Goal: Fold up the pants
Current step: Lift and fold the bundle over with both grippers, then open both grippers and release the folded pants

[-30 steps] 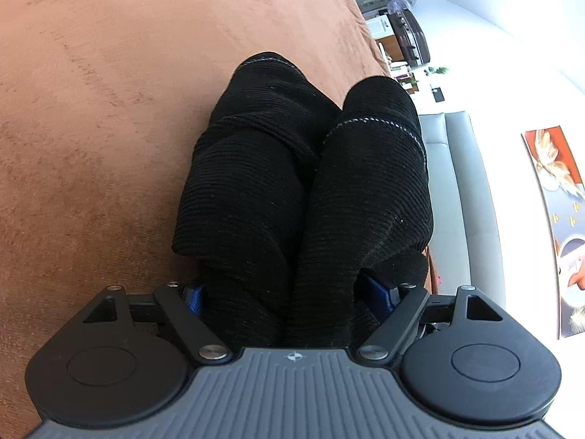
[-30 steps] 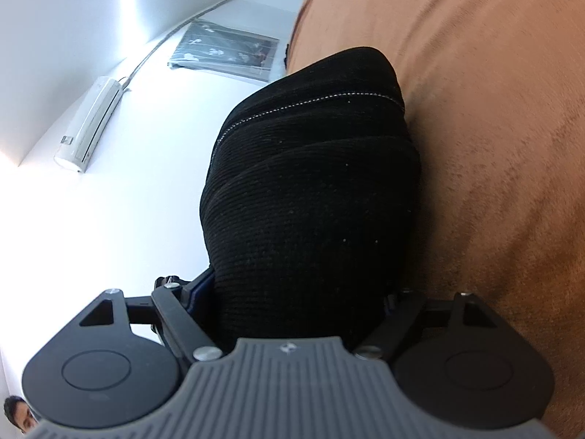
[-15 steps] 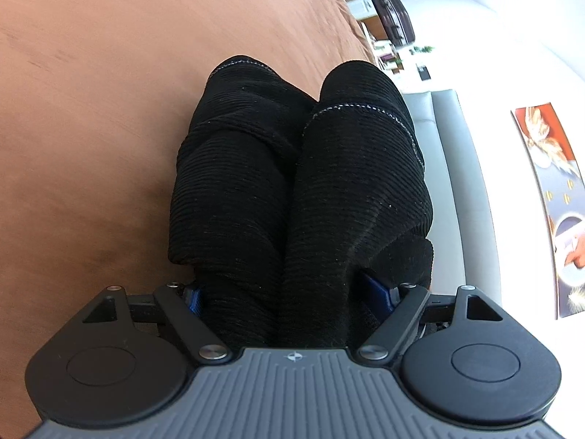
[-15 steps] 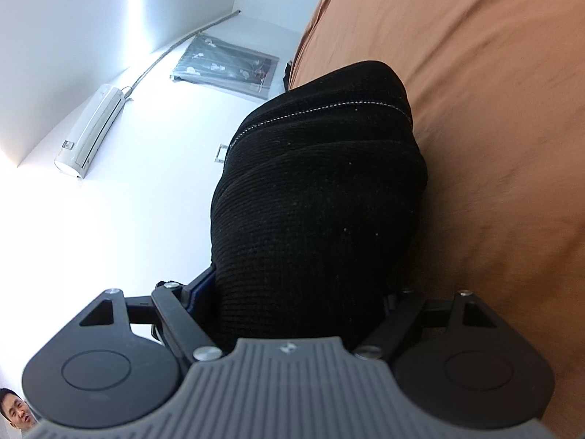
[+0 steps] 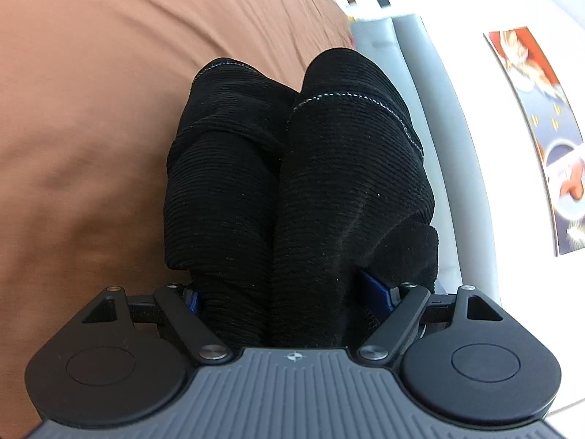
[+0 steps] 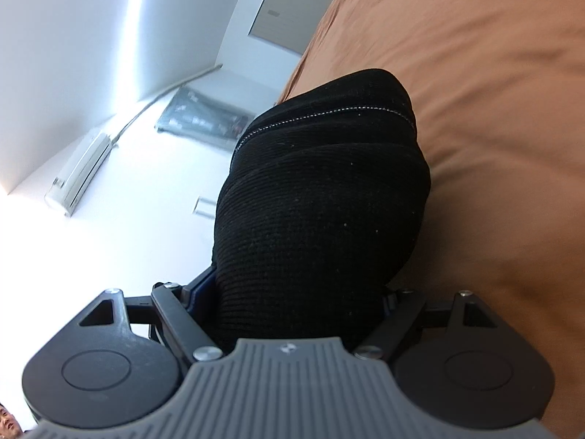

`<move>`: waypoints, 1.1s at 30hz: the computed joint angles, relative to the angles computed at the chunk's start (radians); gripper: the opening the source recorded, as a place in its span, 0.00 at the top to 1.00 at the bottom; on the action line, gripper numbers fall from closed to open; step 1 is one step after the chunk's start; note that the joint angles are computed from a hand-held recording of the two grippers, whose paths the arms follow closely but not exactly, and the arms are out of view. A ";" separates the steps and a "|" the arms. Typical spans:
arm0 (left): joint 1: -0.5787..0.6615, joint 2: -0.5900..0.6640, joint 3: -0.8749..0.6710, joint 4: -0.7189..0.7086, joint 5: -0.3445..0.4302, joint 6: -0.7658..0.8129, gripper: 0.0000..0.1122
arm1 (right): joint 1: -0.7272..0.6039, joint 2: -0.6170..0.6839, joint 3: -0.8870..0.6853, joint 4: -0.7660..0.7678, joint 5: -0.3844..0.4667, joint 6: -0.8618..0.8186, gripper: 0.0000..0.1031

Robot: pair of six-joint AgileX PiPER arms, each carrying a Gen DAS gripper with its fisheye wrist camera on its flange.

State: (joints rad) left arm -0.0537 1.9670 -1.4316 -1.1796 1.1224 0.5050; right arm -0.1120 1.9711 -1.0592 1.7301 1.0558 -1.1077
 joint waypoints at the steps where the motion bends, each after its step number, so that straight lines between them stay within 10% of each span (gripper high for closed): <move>1: -0.037 0.019 -0.024 -0.004 -0.014 -0.014 0.18 | -0.048 -0.016 0.027 -0.024 0.018 -0.006 0.26; 14: -0.382 0.212 -0.317 0.196 -0.174 -0.261 0.11 | -0.517 -0.004 0.250 -0.268 0.157 -0.174 0.21; 22: -0.408 0.093 -0.192 0.312 -0.254 -0.334 0.11 | -0.523 -0.056 0.366 -0.227 0.068 -0.320 0.12; 33: -0.549 -0.048 -0.164 0.684 -0.343 -0.665 0.11 | -0.620 -0.455 0.579 -0.389 -0.132 -0.292 0.06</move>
State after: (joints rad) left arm -0.6027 1.9191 -1.5953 -0.4952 0.7797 -0.1602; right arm -0.7316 1.5164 -0.4804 1.3407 0.9238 -1.3994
